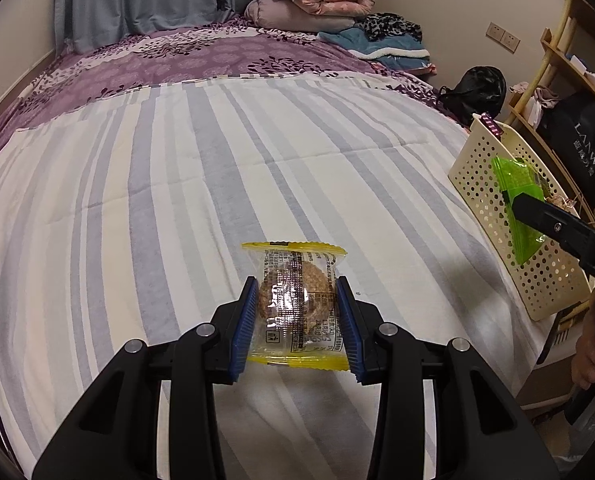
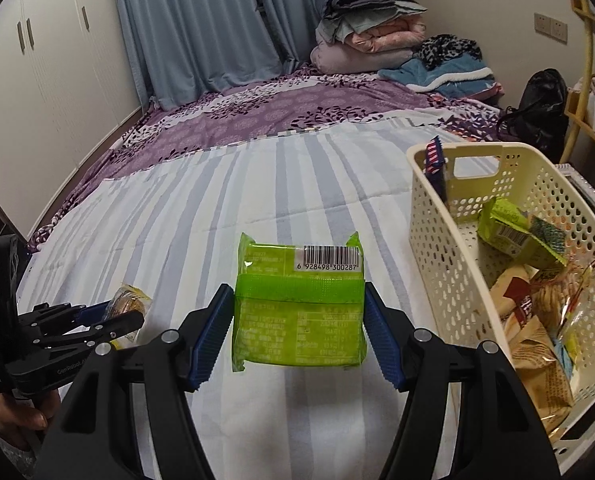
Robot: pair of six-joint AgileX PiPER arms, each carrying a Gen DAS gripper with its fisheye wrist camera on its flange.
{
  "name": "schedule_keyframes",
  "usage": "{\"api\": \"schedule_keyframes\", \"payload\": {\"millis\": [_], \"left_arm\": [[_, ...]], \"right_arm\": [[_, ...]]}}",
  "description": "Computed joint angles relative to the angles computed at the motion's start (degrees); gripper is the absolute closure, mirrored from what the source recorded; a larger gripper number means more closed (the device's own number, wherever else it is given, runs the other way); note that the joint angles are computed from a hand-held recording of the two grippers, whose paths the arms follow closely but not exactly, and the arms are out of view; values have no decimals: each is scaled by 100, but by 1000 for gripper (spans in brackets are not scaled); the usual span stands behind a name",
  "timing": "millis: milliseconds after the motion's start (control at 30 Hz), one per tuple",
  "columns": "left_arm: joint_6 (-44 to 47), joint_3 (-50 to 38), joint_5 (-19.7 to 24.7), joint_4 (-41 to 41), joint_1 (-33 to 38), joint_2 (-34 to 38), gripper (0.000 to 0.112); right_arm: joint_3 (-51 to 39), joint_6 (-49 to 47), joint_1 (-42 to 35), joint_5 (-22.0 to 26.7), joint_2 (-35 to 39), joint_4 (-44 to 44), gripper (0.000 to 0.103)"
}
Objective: Organize snacks
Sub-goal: 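Lift and carry the green packet and yellow cookie toward the basket with both tools, then lower the green packet into the basket and open the right tool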
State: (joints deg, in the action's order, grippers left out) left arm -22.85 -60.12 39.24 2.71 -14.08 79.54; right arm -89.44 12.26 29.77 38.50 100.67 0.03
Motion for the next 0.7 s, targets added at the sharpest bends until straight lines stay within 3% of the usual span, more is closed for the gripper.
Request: {"api": "schedule_keyframes", "payload": {"millis": [700], "left_arm": [[-77,-591,197,147,-475,235,73]], "right_arm": [[853,731,-1057,-302,-998,-752,39]]}}
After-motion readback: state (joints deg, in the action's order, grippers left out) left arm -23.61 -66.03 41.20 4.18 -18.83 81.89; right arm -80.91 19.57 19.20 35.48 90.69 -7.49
